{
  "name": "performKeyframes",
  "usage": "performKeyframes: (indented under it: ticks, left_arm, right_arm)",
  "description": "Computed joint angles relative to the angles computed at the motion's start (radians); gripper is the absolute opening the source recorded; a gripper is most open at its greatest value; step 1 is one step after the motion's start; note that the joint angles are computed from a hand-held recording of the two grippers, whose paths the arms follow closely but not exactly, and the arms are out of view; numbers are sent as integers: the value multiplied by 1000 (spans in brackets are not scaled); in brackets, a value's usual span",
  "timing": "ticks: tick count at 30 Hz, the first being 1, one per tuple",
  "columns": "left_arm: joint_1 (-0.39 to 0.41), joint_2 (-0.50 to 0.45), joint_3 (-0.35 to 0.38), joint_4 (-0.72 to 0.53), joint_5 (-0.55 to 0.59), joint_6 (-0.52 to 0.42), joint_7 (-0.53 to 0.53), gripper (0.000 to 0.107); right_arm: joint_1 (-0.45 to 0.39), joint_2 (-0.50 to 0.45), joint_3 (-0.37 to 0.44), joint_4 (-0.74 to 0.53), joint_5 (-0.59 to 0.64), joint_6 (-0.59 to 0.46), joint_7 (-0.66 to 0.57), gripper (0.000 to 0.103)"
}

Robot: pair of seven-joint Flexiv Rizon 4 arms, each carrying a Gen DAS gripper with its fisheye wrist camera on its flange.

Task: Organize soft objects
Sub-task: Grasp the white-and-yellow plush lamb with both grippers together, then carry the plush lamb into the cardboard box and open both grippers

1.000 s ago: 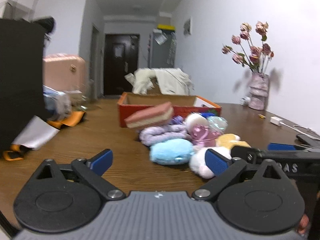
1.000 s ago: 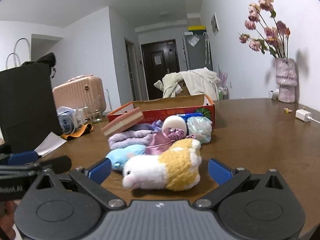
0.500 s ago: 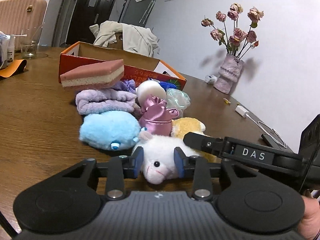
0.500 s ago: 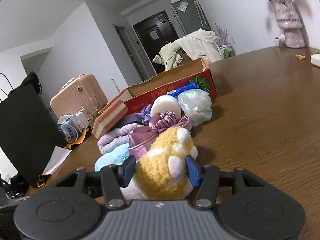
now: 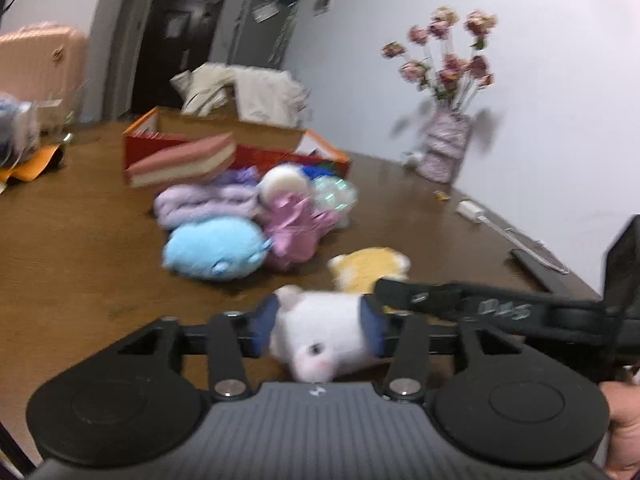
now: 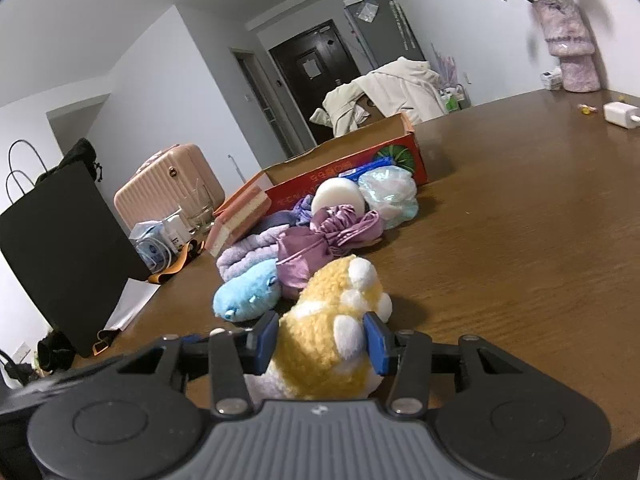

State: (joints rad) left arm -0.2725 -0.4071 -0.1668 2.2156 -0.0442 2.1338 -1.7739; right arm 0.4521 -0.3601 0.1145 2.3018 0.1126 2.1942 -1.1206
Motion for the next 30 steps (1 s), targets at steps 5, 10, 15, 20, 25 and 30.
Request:
performKeyframes:
  ticks: [5, 10, 15, 20, 25, 30]
  left_arm:
    - [161, -30, -135, -21, 158, -35, -113, 58]
    - [238, -42, -193, -46, 237, -19, -171, 50]
    - [233, -27, -182, -133, 237, -50, -168, 50]
    - [346, -115, -293, -351, 289, -128, -143, 50]
    - [406, -283, -422, -633, 241, -325, -17, 50]
    - [327, -423, -379, -910, 107, -555, 89, 50]
  right_arm:
    - [-41, -16, 26, 6, -42, 30, 48, 44]
    - [-50, 8, 18, -3, -55, 11, 50, 43]
    - [-73, 22, -5, -99, -115, -51, 37, 43]
    - [-231, -63, 48, -321, -341, -161, 124, 43]
    - [-426, -255, 213, -650, -572, -368, 229, 43]
    - [-493, -458, 384, -962, -598, -629, 154, 43]
